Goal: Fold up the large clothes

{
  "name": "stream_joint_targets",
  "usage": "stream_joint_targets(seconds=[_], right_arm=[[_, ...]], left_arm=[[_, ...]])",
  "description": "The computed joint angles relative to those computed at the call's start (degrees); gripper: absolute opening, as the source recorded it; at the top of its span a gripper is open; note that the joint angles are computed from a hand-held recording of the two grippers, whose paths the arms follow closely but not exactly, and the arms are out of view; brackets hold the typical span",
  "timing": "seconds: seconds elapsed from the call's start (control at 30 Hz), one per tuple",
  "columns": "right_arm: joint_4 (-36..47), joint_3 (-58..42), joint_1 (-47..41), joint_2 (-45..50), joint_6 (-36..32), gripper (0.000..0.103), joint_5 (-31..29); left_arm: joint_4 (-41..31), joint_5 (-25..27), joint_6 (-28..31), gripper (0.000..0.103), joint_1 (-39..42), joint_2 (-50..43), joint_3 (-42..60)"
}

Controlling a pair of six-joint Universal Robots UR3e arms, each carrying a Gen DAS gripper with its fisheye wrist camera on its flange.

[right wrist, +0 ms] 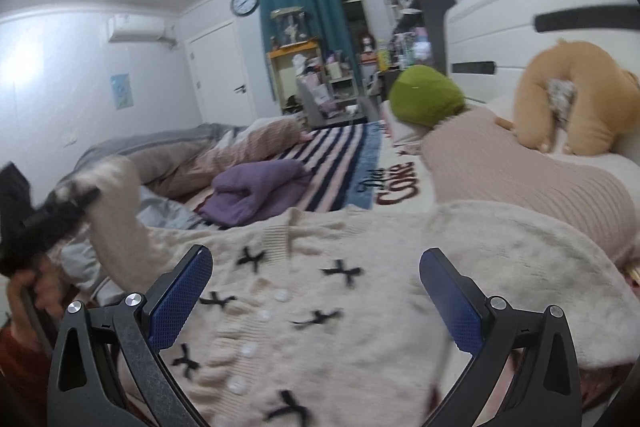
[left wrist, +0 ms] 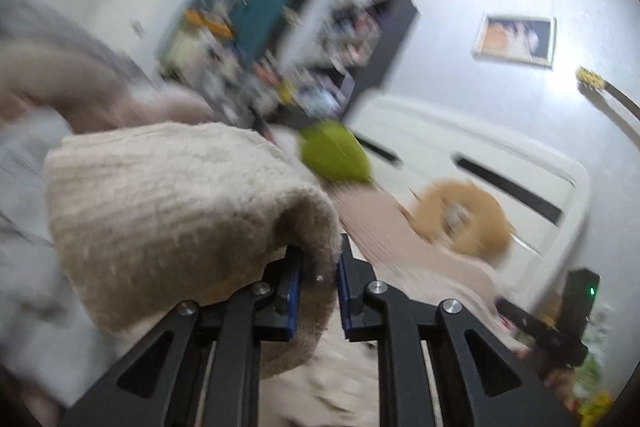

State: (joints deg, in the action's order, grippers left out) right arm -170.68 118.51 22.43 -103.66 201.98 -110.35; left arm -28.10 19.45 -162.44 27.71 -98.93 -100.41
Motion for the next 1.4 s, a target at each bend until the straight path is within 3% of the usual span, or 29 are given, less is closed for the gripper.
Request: stream_joint_targets(seconds=[0.13, 0.23, 0.33, 0.43, 0.5, 0.6, 0.7, 0.87, 1.1, 1.2, 1.23, 1.27, 1.4], right_arm=[[4.2, 9.7, -9.6, -12.8, -1.7, 0.103, 6.6], [10.2, 15.4, -19.9, -23.5, -4.8, 0.103, 15.0], [19.3, 19.4, -33.2, -35.3, -8.9, 0.103, 27.4], [22.2, 20.0, -37.2, -37.1, -10.5, 0.103, 31.4], [18.5, 19.6, -35.1, -32.8, -9.2, 0.103, 30.5], [12.5, 16.2, -27.2, -22.4, -6.1, 0.103, 25.6], [7.8, 11.0, -19.8, -12.2, -5.2, 0.103, 22.3], [4.9, -3.4, -6.4, 7.0, -4.5, 0.103, 14.7], [14.3, -30.7, 1.3, 33.9, -5.7, 0.102, 15.4], [23.0, -45.2, 4.3, 44.8, -6.8, 0.090, 10.0], [26.1, -49.7, 5.4, 47.7, -7.4, 0.081, 7.2], [28.8, -53.8, 6.1, 50.5, -7.8, 0.076, 5.0], [35.0, -61.4, 7.1, 55.0, -7.8, 0.035, 0.0]], left_arm=[[-4.1, 11.1, 1.1, 0.013, -16.0, -6.9, 2.9], [-7.2, 20.6, 0.3, 0.013, -25.3, -12.0, 7.3], [-8.4, 25.8, -0.2, 0.018, -29.6, -14.3, 9.4], [-7.9, 27.6, 1.2, 0.030, -30.1, -10.8, 6.1], [-11.9, 27.4, 3.8, 0.046, -28.1, -8.8, 7.7], [-15.2, 23.1, 7.4, 0.062, -23.0, -3.5, 5.8], [-20.1, 19.6, 12.8, 0.065, -15.6, 2.3, 2.7], [-19.3, 20.4, 14.9, 0.071, -4.9, 11.1, -2.3], [-12.7, 23.8, 13.7, 0.071, 5.6, 13.9, -7.5], [-8.0, 27.0, 12.6, 0.073, 6.8, 13.1, -9.0], [-6.4, 28.6, 12.7, 0.076, 6.9, 13.0, -9.4], [-3.9, 30.6, 12.6, 0.085, 6.8, 12.8, -10.1], [7.4, 37.2, 11.5, 0.093, 5.3, 11.4, -12.9]])
